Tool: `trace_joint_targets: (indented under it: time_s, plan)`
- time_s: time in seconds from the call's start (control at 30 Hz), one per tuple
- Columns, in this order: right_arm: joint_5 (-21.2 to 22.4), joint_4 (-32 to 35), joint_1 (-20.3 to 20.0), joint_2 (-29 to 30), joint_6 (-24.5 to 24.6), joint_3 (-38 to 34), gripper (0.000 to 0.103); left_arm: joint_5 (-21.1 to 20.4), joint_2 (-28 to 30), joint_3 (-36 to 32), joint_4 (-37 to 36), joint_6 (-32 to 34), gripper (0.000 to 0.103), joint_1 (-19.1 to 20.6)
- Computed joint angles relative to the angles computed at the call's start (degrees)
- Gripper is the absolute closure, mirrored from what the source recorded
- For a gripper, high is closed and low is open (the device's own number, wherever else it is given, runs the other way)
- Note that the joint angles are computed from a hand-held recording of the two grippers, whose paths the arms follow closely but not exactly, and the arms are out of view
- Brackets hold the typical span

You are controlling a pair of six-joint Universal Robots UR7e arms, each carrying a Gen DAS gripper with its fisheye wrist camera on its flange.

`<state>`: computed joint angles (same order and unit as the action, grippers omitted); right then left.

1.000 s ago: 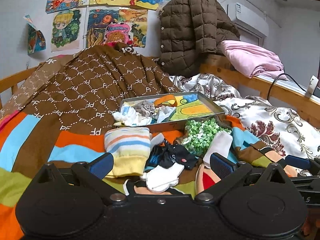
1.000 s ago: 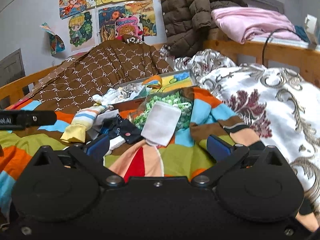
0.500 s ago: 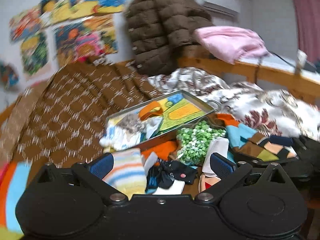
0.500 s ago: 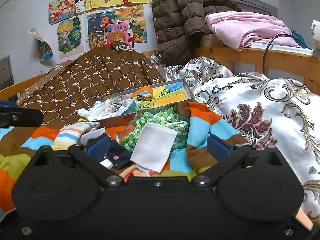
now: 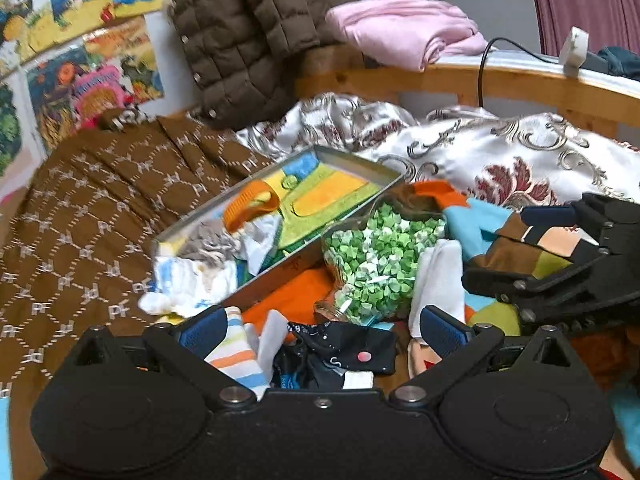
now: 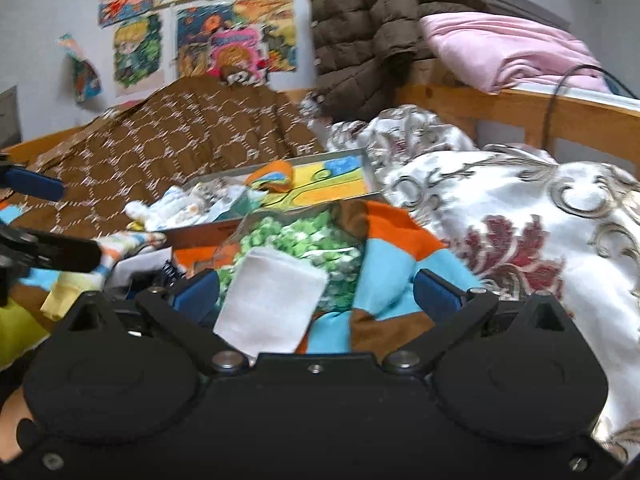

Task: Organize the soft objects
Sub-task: 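Lower the left tool toward the dark navy cloth while the right approaches the white cloth, then grasp the dark navy cloth with the left gripper while the right grasps the white cloth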

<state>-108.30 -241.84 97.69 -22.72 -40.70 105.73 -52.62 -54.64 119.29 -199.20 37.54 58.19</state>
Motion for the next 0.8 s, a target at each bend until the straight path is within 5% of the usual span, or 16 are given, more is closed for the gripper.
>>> trace_joint_targets:
  time_s: [0.27, 0.6, 0.8]
  plan:
    - [-1.5, 3.5, 0.2, 1.6, -5.7, -3.5, 0.001, -8.3, 3.2, -6.2, 6.0, 3.9, 0.004, 4.9]
    - [-1.0, 9.7, -0.3, 2.5, -6.9, -6.1, 0.001, -8.4, 3.3, -12.8, 23.0, -0.4, 0.019, 7.7]
    - [-0.8, 12.6, -0.4, 2.8, -7.6, -7.2, 0.011, -8.4, 3.3, -14.6, 28.8, -0.2, 0.029, 8.4]
